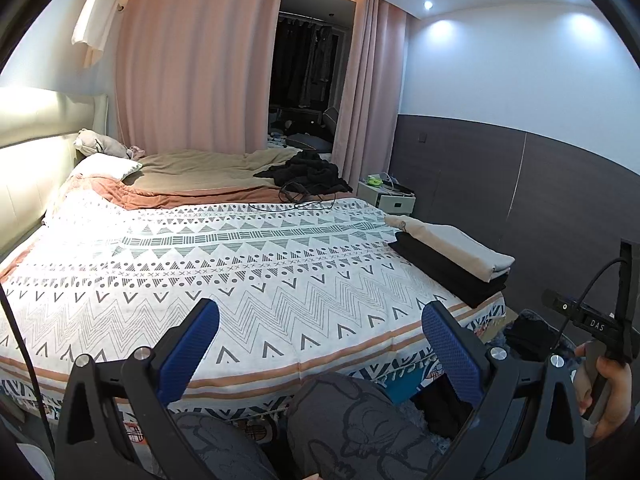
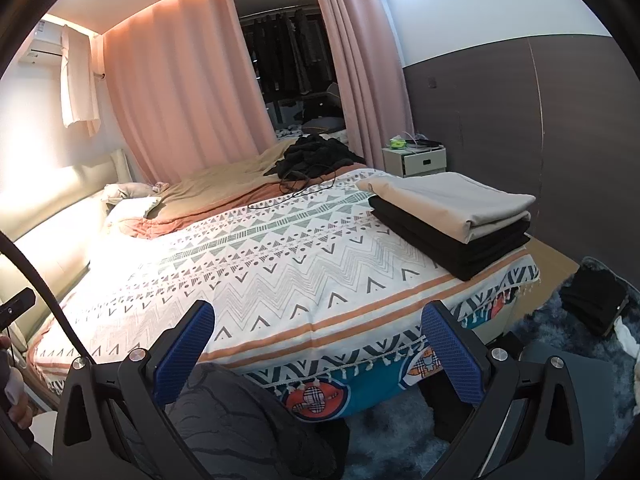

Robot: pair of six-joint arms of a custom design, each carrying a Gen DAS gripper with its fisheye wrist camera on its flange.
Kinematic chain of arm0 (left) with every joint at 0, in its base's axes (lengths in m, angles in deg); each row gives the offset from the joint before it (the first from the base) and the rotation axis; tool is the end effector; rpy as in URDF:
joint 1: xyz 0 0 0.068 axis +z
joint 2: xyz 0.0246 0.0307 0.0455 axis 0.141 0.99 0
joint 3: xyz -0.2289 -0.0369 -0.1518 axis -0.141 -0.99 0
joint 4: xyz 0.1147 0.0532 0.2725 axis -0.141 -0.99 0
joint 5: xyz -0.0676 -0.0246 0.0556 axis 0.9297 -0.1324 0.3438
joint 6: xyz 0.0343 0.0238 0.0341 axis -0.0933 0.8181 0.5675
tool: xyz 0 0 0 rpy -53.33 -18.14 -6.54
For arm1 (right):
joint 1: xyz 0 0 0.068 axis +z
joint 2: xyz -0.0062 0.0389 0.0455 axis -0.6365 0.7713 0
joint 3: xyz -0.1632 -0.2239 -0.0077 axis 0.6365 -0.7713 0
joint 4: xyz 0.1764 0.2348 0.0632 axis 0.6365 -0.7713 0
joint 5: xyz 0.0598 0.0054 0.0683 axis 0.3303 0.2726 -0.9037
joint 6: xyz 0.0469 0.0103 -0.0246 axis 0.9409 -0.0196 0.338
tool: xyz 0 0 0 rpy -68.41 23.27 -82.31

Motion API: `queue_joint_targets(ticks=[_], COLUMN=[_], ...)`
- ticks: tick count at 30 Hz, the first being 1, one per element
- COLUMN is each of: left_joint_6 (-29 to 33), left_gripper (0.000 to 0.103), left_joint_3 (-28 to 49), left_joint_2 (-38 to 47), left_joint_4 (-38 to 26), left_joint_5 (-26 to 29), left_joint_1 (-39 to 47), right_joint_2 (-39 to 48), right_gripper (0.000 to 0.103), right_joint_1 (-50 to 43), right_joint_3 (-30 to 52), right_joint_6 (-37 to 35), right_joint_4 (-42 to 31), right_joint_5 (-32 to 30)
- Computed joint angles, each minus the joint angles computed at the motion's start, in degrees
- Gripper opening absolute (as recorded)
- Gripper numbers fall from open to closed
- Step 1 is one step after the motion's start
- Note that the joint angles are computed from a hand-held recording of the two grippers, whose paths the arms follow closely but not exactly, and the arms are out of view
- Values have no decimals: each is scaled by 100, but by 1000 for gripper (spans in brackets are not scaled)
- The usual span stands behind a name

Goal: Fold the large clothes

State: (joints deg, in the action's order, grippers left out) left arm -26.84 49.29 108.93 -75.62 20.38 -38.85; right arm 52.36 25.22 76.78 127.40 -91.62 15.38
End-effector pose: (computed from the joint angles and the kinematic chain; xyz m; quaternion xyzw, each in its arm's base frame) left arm 0.2401 -0.2290 0.3742 0.0118 0.8241 -0.1086 0.5557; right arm 0.0918 0.1278 0.4333 0.0475 0.8350 0.0676 0.5440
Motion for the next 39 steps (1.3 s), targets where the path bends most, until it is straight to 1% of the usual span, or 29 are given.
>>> queue_joint_targets(ticks=[1,4,5,7,16,19,25,30,36,39], left_joint_6=[-5,20,33,45,-21,-36,-51,-34,-51,-30], left_gripper=[103,103,103,103,103,103,103,103,103,103], left_joint_3=[-1,46,42,53,44,81,-17,-84,-193,-188], left_joint_2=[-1,18,18,25,34,52,-94,-207,-325,-338], left_joint_4=[4,-9,0,-4,-59,-148,-171,-162,-109,-111], left_joint_5=[-18,-35,-44,-64,-127,-257,-436,-494,-498,-525], left_joint_1=[-15,-38,-48,-68,-115,-165,-254,-275,-265,-275], right_joint_2=[62,54,109,103,220,140,105,209,315,317], right_gripper=[103,103,103,103,103,103,103,103,103,103], right_joint_1=[186,191,298,337,808,745,763,898,848,875], right_joint_3=[2,-32,-23,-30,-88,-185,-215,-187,-155,-164], right_joint_6=[226,215,350,379,927,817,881,1050,1018,989], right_joint_4=[-122,-94,-152,-143,-437,-287,-215,-327,-282,-205], right_joint_5=[142,142,229,281,690,666,742,828,719,758])
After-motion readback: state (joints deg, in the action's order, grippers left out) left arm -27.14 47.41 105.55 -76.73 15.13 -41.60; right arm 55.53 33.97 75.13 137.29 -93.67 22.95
